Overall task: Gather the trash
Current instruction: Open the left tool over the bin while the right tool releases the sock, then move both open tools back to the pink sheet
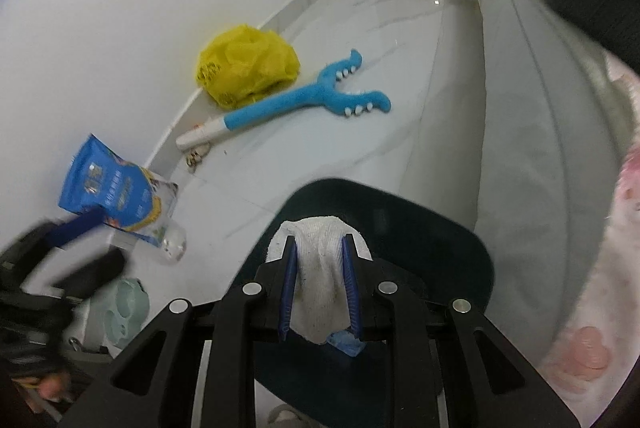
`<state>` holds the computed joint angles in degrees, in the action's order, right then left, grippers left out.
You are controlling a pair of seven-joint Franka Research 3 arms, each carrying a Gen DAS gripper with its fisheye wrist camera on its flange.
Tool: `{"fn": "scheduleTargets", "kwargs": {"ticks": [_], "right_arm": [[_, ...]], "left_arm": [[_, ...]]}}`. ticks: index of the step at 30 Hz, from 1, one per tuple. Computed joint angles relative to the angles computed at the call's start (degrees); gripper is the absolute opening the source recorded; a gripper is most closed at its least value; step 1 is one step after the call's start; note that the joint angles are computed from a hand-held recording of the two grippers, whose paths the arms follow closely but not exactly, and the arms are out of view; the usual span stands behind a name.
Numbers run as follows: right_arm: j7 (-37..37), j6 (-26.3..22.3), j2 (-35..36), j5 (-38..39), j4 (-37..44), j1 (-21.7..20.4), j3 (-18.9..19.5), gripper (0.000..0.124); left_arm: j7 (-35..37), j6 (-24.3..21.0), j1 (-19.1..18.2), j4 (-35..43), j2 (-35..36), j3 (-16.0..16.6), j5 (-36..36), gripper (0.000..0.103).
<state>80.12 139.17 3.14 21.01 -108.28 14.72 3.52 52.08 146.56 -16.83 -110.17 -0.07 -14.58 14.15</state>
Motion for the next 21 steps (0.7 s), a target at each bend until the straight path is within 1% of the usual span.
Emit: {"fn": "scheduleTargets", "kwargs": {"ticks": [5,9,11,13,15,18,21], "right_arm": [[1.5,-1.15,1.72,-2.24,-0.38,0.27,-0.01,0.024],[4.21,-2.98,3.33,-5.7,0.42,0.77,-0.14,0.028],[6.03,-3.12,3.79,-7.27,0.4,1.04,-0.24,0.032],[6.82,-2.98,3.99,-7.34,0.17,1.04,-0.23,0.04],[7.32,-3.05,3.89,-7.84,-0.05,1.06,-0.27,0.046],[7.29,-3.57,3.52,-8.46,-0.2,0.98,-0.3,0.058],[6.82,-4.4,2.58,-8.57,-0.88,0.79,-0.33,0.069]], "left_arm": [[-0.75,3.66,0.66,-2.67,-2.96,0.4,1.29,0.078],[-1.63,5.39,1.01,-2.99,-4.27,0.47,1.42,0.079],[-1.92,6.32,1.17,-3.07,-4.76,0.4,1.97,0.079],[-2.39,7.02,1.31,-3.28,-5.34,0.28,2.8,0.079],[-2.95,7.6,1.39,-3.26,-5.82,0.09,3.66,0.079],[-5.05,7.82,1.81,-2.51,-6.44,-0.61,7.61,0.079],[-6.02,9.79,1.85,-2.35,-7.2,-0.84,9.53,0.083]]}}
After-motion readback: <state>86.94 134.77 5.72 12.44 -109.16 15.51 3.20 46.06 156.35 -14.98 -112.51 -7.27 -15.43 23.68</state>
